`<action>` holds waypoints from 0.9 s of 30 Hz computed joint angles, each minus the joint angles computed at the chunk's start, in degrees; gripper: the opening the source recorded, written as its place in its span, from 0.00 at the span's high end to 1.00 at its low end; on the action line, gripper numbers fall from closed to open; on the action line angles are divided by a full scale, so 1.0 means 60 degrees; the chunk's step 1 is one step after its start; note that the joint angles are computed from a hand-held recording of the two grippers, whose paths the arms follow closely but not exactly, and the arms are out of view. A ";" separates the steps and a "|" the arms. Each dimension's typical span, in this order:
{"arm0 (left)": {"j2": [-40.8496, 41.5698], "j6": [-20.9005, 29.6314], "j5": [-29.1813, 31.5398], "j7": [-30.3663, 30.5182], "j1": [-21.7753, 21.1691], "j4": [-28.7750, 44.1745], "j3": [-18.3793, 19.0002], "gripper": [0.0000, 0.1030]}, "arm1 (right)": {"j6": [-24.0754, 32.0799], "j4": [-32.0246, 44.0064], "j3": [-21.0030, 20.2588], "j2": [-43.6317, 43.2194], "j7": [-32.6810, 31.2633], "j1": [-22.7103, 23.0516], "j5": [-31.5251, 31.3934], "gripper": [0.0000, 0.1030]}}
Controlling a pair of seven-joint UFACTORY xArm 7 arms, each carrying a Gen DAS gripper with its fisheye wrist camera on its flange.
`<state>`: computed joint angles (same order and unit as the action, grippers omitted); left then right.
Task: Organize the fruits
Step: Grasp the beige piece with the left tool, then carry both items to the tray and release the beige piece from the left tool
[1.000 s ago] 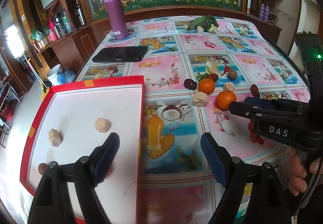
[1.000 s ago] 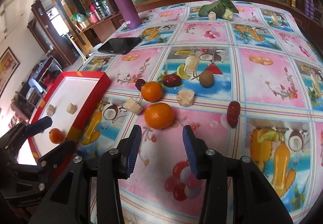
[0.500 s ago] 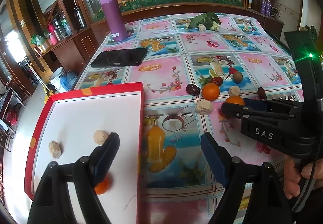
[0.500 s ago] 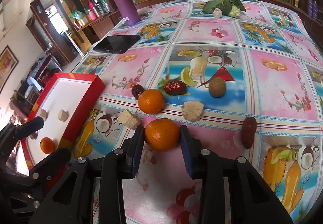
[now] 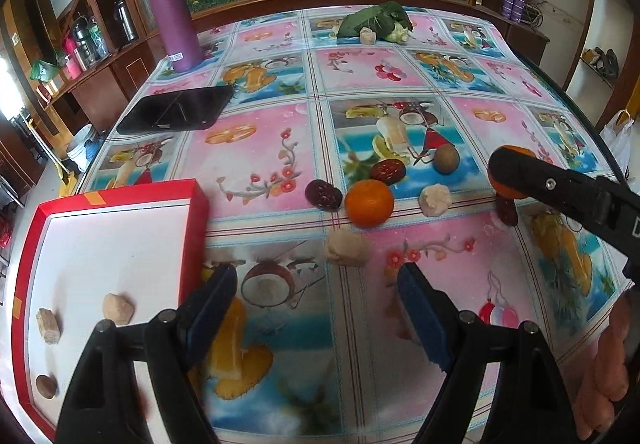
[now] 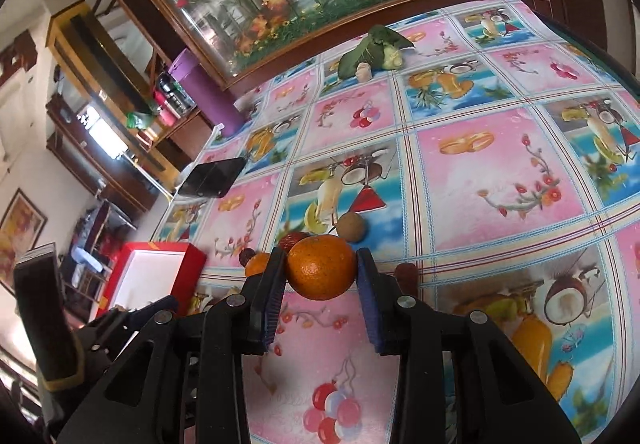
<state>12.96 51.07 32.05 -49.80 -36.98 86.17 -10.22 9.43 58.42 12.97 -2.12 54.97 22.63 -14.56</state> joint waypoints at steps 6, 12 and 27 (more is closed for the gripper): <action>0.0335 -0.0191 -0.0179 0.0190 -0.0015 0.0269 0.0041 0.34 | -0.0136 -0.0065 -0.0013 0.0014 -0.0499 0.0090 0.0585 0.67; 0.0477 -0.0496 -0.0652 0.0473 0.0064 0.0279 0.0099 0.54 | -0.0035 0.0049 0.0008 0.0125 -0.0688 0.0161 0.0631 0.67; -0.0401 -0.1380 -0.0290 -0.0195 0.0101 -0.0724 0.0131 0.70 | 0.0105 0.0134 -0.0082 0.0266 -0.0314 0.0241 0.0100 0.67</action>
